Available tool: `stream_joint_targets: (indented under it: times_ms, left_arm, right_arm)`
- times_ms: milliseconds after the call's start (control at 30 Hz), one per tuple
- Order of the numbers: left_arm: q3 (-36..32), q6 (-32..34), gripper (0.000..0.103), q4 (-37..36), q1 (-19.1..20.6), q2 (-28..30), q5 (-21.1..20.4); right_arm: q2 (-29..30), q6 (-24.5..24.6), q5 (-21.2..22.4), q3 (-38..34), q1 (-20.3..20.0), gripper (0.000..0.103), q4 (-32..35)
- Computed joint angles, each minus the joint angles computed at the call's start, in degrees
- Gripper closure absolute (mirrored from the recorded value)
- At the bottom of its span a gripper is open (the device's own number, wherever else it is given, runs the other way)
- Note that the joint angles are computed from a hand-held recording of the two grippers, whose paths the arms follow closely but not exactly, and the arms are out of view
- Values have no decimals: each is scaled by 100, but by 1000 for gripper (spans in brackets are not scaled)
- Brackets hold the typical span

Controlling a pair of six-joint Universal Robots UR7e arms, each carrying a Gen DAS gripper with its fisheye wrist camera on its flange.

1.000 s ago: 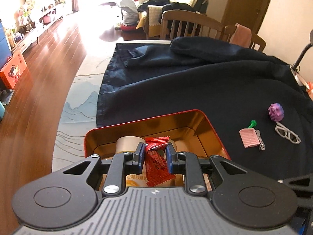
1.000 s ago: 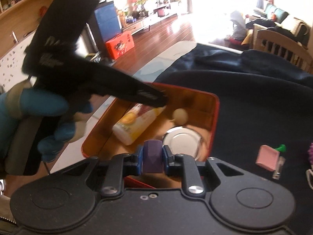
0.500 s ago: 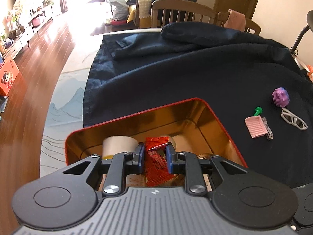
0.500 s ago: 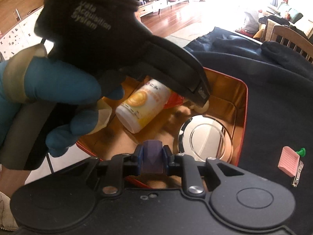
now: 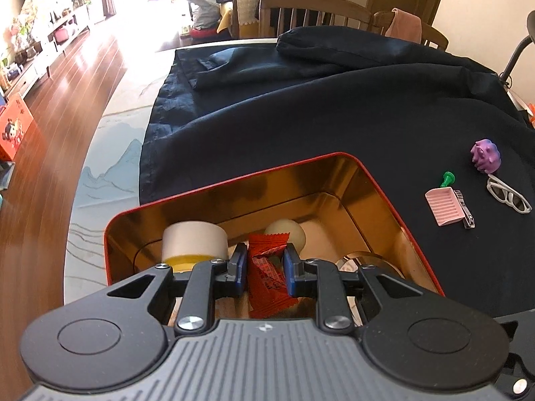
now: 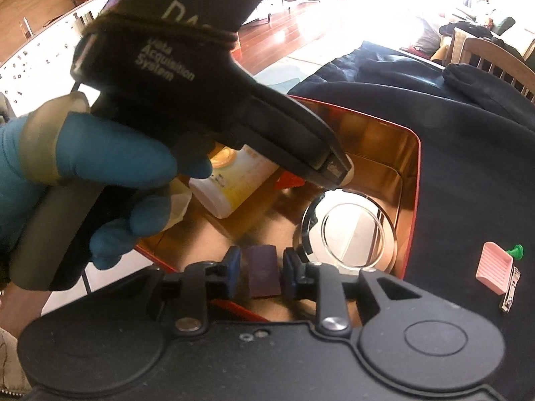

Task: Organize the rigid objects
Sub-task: 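Open the left tool to drop the packet in the box while the right tool releases the eraser, then move both tools back over the cloth toward the remaining items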

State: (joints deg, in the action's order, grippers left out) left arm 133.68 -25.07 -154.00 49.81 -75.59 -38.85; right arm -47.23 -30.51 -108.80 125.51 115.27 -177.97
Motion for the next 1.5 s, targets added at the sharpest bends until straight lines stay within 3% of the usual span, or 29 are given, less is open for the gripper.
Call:
stream_joint_targets:
  times_ms: [367, 600, 733, 1100, 1133, 1200, 1233, 1267, 1500]
  left_arm:
    - [229, 135, 80, -210, -202, -257, -46]
    - [428, -185, 80, -10, -489, -603, 75]
    - [571, -368, 74, 45, -695, -829, 230]
    - [755, -974, 72, 460, -1307, -1152, 504]
    - [770, -1035, 71, 476, -1364, -1164, 519]
    - [809, -1170, 46, 453, -1468, -1181, 537]
    - [833, -1237, 42, 445, -1528, -1178, 586]
    - [859, -1292, 41, 448, -1599, -1176, 642]
    - [764, -1596, 37, 561, -1888, -900, 753]
  right_arm:
    - [-259, 98, 180, 212, 3, 66, -148]
    - [-523, 79, 278, 382, 11, 63, -251]
    - [-694, 17, 336, 531, -1, 49, -478]
    - [-1160, 38, 471, 812, -145, 49, -809]
    - [-1222, 50, 476, 848, -162, 49, -824]
    - [-1365, 68, 493, 915, -220, 49, -862]
    - [-1433, 62, 498, 947, -254, 45, -877]
    - [-1495, 44, 489, 982, -286, 38, -940]
    - [-2012, -127, 580, 1184, -676, 31, -1055]
